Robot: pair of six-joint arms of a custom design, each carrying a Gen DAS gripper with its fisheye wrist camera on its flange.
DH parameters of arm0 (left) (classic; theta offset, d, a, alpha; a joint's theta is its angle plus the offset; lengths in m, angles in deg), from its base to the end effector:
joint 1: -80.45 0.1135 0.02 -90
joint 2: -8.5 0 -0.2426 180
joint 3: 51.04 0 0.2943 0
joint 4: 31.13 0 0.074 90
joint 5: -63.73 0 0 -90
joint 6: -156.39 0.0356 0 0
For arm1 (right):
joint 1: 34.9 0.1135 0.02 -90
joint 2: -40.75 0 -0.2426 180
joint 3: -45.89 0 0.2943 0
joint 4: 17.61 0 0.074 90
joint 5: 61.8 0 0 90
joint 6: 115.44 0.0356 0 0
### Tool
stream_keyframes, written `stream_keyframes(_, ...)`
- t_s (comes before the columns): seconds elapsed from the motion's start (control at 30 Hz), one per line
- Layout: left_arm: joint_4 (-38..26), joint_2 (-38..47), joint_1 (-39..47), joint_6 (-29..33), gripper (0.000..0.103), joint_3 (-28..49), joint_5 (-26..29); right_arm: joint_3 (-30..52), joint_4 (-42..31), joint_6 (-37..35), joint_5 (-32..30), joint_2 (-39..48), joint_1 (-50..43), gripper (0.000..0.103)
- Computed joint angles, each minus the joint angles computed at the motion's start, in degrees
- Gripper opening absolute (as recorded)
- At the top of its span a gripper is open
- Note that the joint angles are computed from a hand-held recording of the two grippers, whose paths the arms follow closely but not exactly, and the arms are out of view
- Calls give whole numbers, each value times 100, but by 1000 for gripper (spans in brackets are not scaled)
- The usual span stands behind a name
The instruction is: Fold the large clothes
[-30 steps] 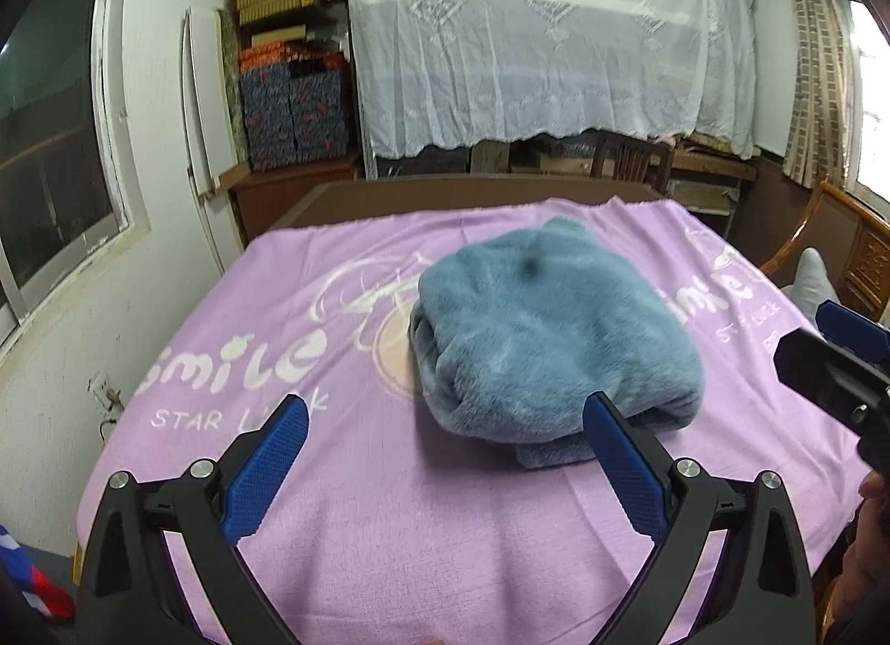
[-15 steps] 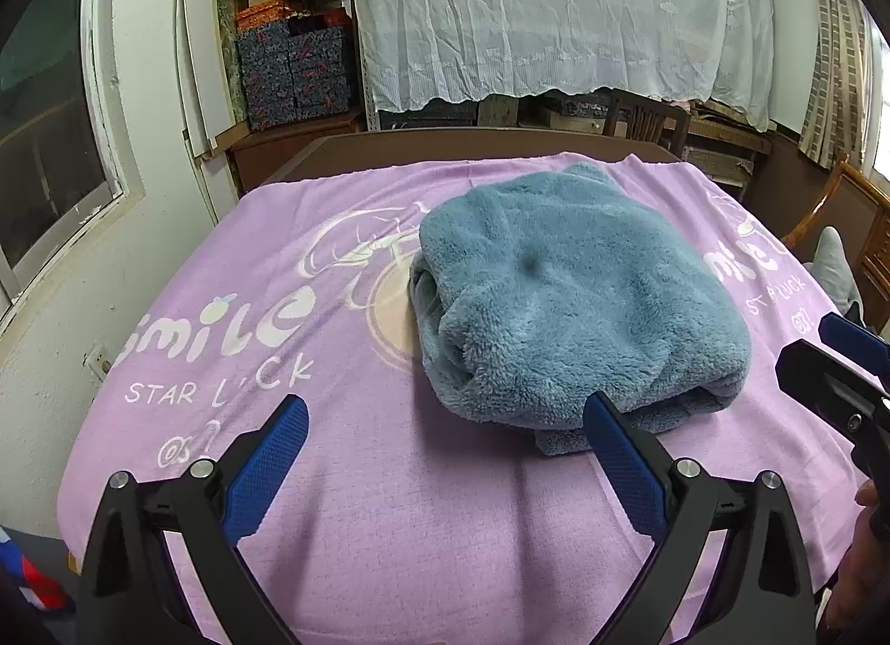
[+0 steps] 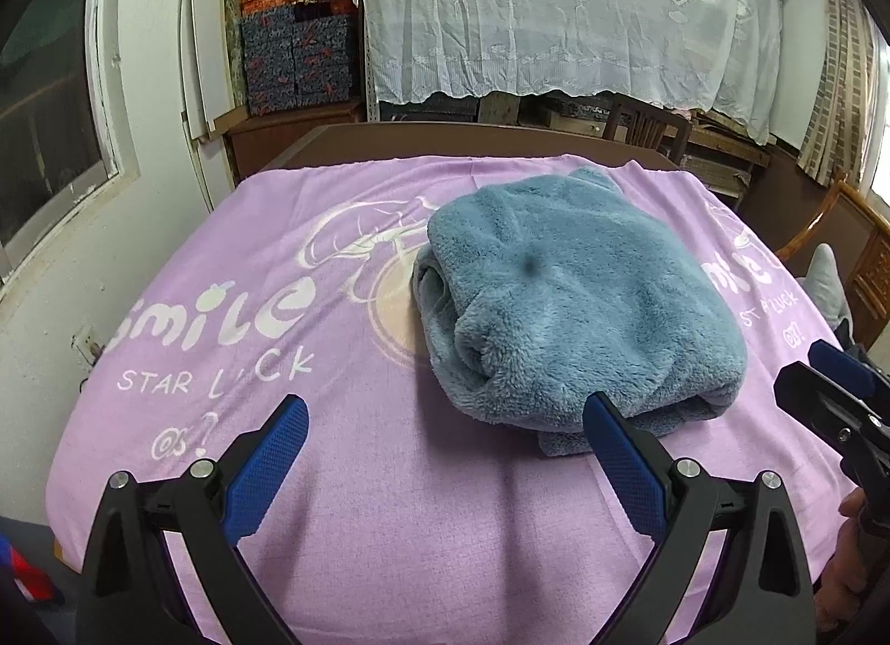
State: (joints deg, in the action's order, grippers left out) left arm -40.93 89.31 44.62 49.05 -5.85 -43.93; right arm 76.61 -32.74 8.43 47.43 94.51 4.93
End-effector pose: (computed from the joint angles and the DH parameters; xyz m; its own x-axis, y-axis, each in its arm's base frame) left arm 0.2465 -0.1647 0.1047 -0.6660 0.1306 -0.7344 0.1955 0.9807 -0.0029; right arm 0.1857 0.1396 0.1275 -0.6203 0.1679 -0.7662 -0.0725 0.9604 0.2691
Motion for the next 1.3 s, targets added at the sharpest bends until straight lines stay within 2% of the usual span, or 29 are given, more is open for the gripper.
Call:
stream_keyframes(0.1,-69,125,174,-21,99,119,321,35,7,-28,47,74,31,98)
stream_keyframes(0.23,-106,239,464,-116,99,186,901,21,103,-9,-224,146,-149,98)
stream_keyframes(0.47,-75,445,330,-30,99,300,749,148,296,28,-548,610,-373,98)
stream_keyframes(0.73,-157,579,374,-31,99,447,991,1,437,8,-739,543,-558,98)
stream_keyframes(0.83,-193,620,315,-58,99,507,920,-48,472,72,-900,517,-680,98)
stream_keyframes(1.0,-134,609,114,-52,99,455,499,-91,501,120,-972,479,-711,98)
stream_keyframes(1.2,-84,493,-85,-119,99,331,33,-30,339,98,-654,419,-425,98)
stream_keyframes(1.3,-252,518,-156,-271,99,393,-235,-20,215,72,-425,319,-263,98)
